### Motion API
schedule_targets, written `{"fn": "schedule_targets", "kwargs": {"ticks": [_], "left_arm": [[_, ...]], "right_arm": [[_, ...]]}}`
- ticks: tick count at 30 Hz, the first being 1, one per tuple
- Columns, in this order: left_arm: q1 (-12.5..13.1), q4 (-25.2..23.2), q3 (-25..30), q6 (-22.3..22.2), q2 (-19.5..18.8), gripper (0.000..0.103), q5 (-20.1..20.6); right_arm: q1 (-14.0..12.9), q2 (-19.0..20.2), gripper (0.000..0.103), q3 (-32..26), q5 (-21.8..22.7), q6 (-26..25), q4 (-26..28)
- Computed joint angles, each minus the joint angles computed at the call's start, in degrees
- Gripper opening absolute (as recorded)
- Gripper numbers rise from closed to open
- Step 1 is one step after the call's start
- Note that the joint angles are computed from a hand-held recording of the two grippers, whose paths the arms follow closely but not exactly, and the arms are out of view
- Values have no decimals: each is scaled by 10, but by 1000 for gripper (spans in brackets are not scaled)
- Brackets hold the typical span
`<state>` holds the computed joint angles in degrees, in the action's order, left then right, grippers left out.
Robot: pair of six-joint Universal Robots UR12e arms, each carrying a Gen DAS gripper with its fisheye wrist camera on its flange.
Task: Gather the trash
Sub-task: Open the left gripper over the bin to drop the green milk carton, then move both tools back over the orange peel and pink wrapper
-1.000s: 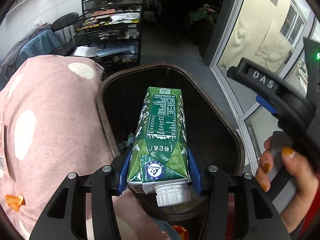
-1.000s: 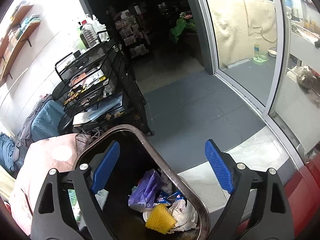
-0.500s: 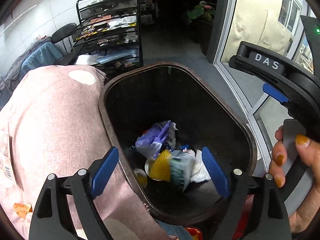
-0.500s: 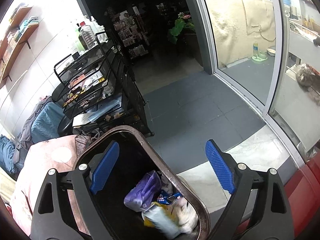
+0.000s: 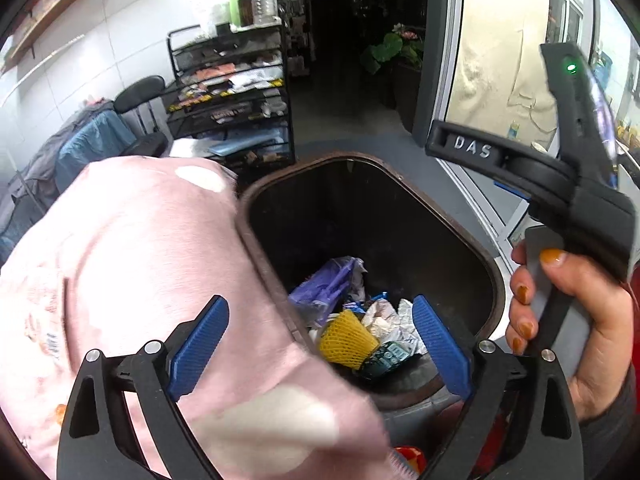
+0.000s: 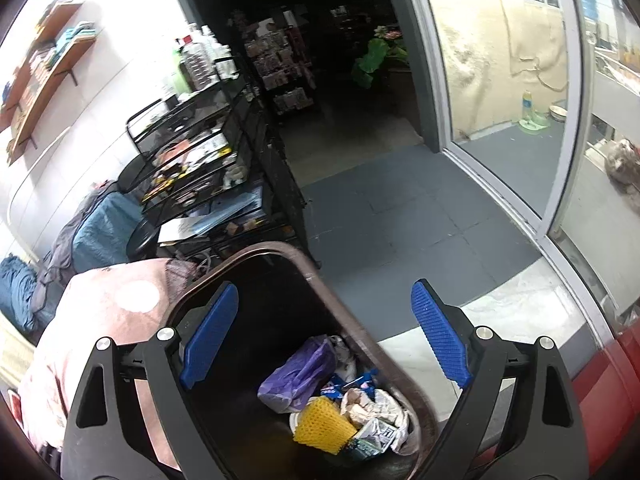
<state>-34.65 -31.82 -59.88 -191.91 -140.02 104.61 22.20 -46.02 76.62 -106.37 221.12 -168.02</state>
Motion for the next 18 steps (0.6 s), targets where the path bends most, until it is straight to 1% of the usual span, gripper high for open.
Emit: {"fn": "schedule_targets", "kwargs": {"ticks": [2,6,9,11,16,18], "left_arm": [[2,17,-25,-6,14,93,8],[8,37,-71,-31,43,94,21],[16,55,-112,-60,68,94,42],[21,63,-136,-78,82,94,48],[34,56,-187,-118,117,93,81],[39,48,-209,-137,131,93,98]], "right_arm": [[3,2,88,-2,18,-20,-10],[10,4,88,-5,53,-59,-30],[18,7,88,-12,87,-95,-39],[22,9,88,-18,102,-111,-38],[36,15,88,-32,134,-157,-34],[39,16,88,-35,144,-165,-32]]}}
